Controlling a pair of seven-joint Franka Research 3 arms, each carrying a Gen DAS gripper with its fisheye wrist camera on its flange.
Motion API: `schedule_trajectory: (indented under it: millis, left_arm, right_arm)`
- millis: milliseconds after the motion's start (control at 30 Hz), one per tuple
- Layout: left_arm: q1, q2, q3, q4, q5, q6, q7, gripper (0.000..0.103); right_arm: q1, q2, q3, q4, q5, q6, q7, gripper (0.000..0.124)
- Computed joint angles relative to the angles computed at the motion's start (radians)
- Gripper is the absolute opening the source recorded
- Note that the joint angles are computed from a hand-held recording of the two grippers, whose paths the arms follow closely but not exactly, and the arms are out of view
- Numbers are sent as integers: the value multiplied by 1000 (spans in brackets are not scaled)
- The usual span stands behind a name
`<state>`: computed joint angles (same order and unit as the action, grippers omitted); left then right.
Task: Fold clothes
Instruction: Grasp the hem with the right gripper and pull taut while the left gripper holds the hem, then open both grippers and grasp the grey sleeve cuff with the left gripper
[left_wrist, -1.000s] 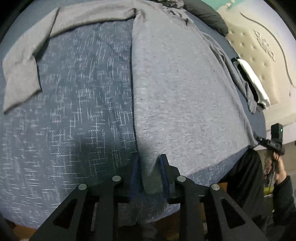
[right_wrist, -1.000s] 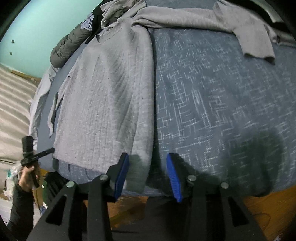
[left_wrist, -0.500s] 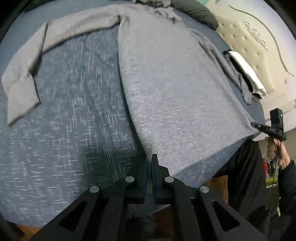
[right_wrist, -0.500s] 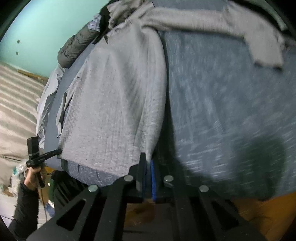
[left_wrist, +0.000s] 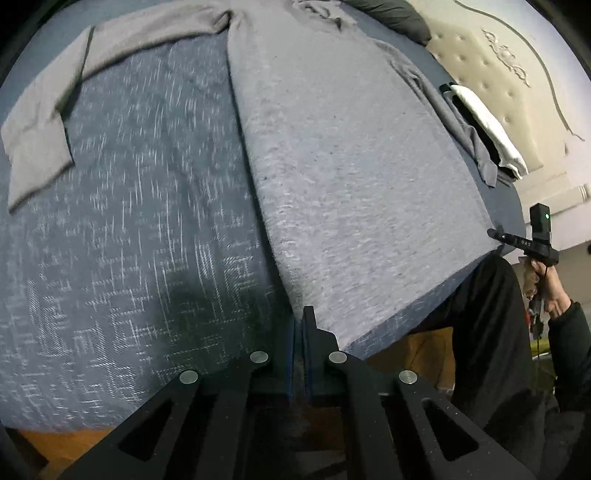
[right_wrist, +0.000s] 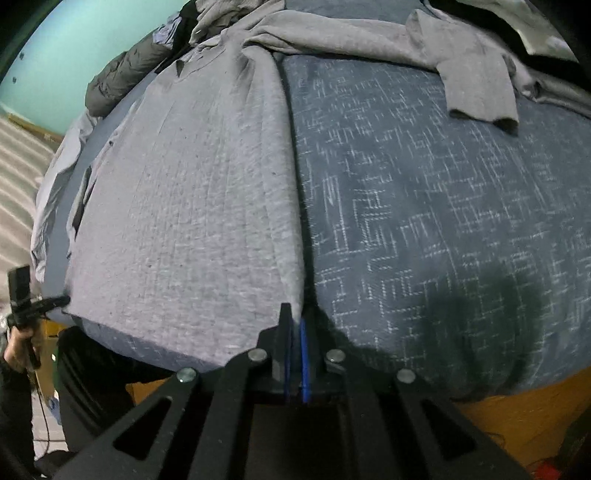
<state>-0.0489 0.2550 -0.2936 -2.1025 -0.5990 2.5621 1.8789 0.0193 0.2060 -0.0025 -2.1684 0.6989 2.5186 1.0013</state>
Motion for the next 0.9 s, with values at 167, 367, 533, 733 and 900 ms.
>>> schedule_trajectory:
  millis: [167, 367, 533, 733, 900]
  left_arm:
    - [16, 16, -12, 3, -47, -6, 30, 3]
    - [17, 35, -9, 23, -37, -5, 23, 7]
    - [28, 7, 8, 20, -26, 39, -12, 17]
    - [61, -7, 63, 29, 7, 168, -134, 47]
    - [66, 38, 125, 79, 181, 230, -348, 50]
  right_arm:
    - [-5, 5, 1, 2, 11, 2, -16, 3]
    - [-6, 6, 6, 4, 19, 13, -45, 7]
    - [0, -23, -3, 1, -10, 55, -13, 14]
    - [-17, -34, 24, 19, 188, 148, -139, 34]
    - [-8, 16, 47, 90, 304, 166, -185, 35]
